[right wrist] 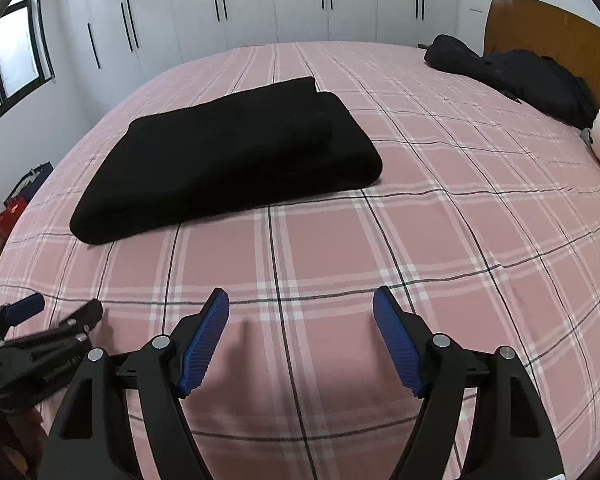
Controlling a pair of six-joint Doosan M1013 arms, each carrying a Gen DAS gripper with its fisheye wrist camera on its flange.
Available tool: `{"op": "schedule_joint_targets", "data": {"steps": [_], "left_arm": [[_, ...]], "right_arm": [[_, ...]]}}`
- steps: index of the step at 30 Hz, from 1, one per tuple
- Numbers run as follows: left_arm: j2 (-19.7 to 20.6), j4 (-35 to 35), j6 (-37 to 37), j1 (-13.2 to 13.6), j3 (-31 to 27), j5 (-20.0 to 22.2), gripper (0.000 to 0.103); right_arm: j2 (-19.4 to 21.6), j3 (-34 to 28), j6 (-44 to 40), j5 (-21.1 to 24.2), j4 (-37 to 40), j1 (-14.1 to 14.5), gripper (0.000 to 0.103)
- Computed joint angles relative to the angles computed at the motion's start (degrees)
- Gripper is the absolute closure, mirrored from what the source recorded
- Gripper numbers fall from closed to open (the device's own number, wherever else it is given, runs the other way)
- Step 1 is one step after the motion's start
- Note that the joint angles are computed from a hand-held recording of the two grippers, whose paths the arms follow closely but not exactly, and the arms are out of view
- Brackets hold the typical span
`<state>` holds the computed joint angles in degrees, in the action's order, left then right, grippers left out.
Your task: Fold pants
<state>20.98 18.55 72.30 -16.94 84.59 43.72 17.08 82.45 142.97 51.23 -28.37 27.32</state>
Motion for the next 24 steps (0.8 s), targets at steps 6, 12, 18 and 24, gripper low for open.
{"op": "schedule_joint_targets", "data": {"steps": [6,12,18,24], "left_arm": [[-0.3,1.8,-0.8,-0.8,0.8,-1.1,0.017],[-0.2,1.8,-1.7,-0.9,1.0,-1.2,0.016],[-0.1,0.8,-1.4,-0.3,1.5,-2.3,0.015],[-0.1,0.6,-1.7,-0.3,1.5,-2.8,0.013]], "right_arm": [[0.2,-0.2,0.5,0.3,-0.8,0.3,0.030],[0.2,-0.1,0.5,0.2,-0.5,0.2,0.027],[0.6,0.0,-0.3,0.2,0.7,-0.1,0.027],[1.3,-0.1,-1.9,0.8,2.3,-0.3,0.027]]}}
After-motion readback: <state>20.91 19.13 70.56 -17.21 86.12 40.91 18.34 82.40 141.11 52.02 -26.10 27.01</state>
